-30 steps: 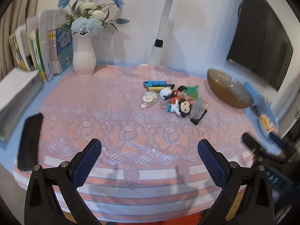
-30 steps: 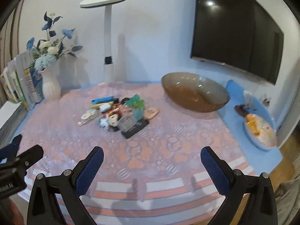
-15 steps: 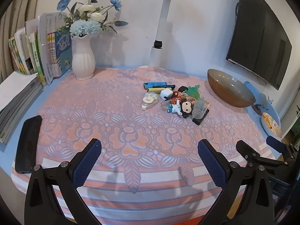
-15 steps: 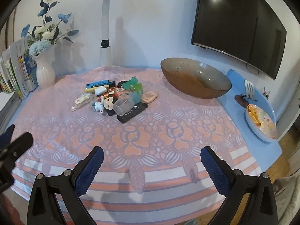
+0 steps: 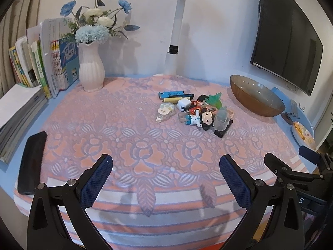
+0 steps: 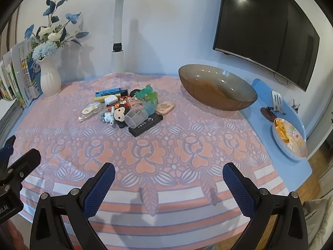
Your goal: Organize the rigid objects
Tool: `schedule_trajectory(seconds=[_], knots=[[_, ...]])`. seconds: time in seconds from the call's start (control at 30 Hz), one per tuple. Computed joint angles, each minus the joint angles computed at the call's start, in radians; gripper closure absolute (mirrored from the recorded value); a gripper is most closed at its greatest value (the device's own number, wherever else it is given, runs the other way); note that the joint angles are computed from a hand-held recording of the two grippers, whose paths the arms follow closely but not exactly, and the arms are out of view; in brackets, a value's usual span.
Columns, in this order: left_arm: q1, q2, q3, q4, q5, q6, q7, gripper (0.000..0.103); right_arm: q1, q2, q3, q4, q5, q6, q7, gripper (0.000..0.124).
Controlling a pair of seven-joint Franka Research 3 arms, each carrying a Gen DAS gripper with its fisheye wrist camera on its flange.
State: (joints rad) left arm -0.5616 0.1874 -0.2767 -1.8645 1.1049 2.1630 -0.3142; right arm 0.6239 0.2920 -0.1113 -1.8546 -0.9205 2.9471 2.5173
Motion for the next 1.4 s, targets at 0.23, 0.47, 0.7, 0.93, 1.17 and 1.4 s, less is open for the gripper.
schedule_trajectory(seconds=[0.23,0.47,0.7,0.93,1.17,1.4], knots=[[0.013,-0.008,0.004,-0.018,-0.01,0.023,0.003,0.001,-0.016,0.008,0.009,0.0,0.051,0.015,-0.039,0.021],[0.039,-0.018,0.008,-0.03,-0.013,0.052,0.067,0.001,-0.038,0.038,0.017,0.019,0.142,0.046,-0.131,0.021],[0.106,-0.01,0.038,-0.007,-0.037,0.179,0.281,0.001,-0.075,0.1,0.047,0.093,0.345,0.055,-0.333,0.021],[0.174,0.098,0.08,0.086,-0.153,0.316,0.566,0.003,-0.243,0.218,0.274,0.256,0.676,-0.038,-0.669,0.022],[0.226,0.254,0.106,0.229,-0.392,0.385,0.853,0.026,-0.339,0.472,0.489,0.66,0.99,-0.331,-0.918,0.048],[0.254,0.314,0.135,0.258,-0.547,0.481,0.944,0.035,-0.251,0.69,0.426,1.046,1.093,-0.549,-0.905,0.059]])
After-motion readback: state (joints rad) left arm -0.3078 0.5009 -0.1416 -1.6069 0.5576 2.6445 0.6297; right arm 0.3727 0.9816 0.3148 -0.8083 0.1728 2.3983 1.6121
